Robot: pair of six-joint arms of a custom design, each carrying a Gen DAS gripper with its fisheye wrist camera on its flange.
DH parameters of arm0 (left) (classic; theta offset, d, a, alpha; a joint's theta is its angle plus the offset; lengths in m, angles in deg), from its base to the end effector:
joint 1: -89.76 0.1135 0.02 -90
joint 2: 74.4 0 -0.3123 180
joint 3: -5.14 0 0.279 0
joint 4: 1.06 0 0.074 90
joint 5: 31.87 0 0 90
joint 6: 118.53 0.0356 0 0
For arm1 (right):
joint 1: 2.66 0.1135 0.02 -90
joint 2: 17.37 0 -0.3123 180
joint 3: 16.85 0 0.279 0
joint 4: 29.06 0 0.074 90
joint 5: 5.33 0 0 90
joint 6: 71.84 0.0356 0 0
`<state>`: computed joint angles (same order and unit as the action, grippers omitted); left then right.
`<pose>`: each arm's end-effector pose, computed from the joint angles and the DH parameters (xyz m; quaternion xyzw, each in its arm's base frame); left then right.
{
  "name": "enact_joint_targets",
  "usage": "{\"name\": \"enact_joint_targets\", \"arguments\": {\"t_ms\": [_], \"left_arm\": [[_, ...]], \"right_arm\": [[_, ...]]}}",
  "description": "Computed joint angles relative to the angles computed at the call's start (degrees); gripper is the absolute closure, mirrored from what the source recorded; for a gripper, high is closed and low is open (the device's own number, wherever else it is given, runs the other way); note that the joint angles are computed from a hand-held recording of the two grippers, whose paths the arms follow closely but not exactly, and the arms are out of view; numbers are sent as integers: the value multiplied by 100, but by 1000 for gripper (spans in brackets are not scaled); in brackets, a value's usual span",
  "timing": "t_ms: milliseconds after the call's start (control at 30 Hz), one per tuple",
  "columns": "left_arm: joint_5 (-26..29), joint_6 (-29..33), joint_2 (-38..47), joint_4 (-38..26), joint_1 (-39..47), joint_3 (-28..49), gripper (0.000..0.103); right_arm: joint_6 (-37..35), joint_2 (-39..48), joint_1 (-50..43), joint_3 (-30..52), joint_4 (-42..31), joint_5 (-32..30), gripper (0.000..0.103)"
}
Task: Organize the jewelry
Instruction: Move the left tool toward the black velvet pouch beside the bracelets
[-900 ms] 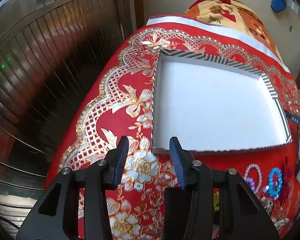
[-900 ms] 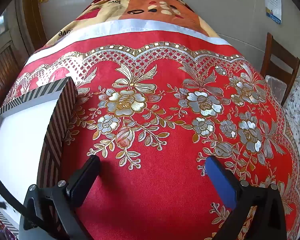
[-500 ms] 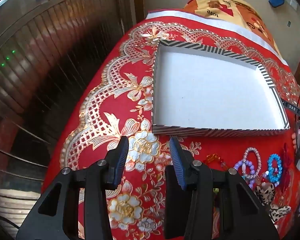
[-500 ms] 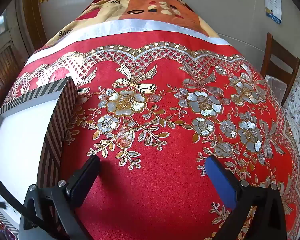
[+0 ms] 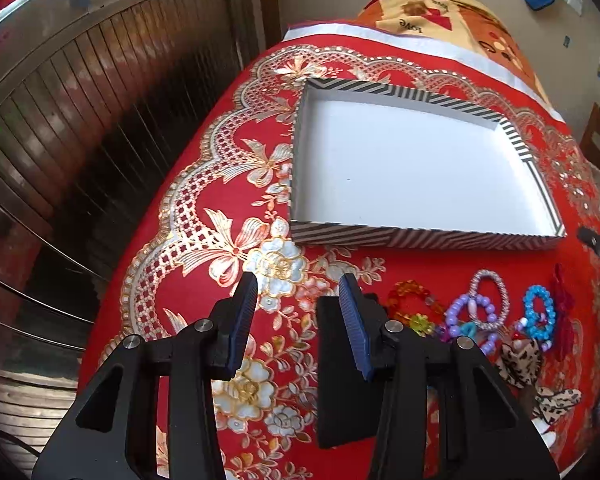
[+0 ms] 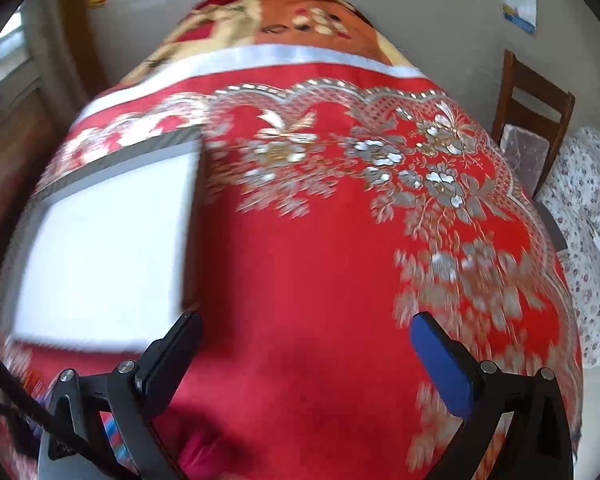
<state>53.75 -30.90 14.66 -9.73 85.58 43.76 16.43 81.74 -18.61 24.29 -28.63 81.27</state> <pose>0.2483 -0.0154 0.1167 0.0050 0.9632 0.0216 0.2678 0.2662 -0.0739 0.0929 0.1106 0.9534 -0.0148 0.2804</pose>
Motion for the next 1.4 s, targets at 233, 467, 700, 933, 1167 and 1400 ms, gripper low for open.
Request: {"name": "enact_joint_targets", "arguments": {"t_ms": [233,467,700,933,1167,1400], "left_arm": [[166,-18,-516,-33,-150,-353,61],[288,95,-1093,-261,-176,-620,61],[312,141,-1806,-627,-200,-824,61],[287,114,-2289,-892,-295,-937,61],[358,132,-2459,-1024,-254,-974,61],[418,170,-2501,-1077,-192,-994,61]], "right_arm": [[651,-1786,844,-887,-871,-61,0],[1574,-3068,2106,-1416,-1461,409,0],[2353,-3785,3304,-1503,-2033,1003,0],[2675,-4159,3939,-1448,-2446,1428,0],[2822,-4260,4119,-1425,-2556,1581,0],[2886,-4174,4213,-1402,-2543,1649,0]]}}
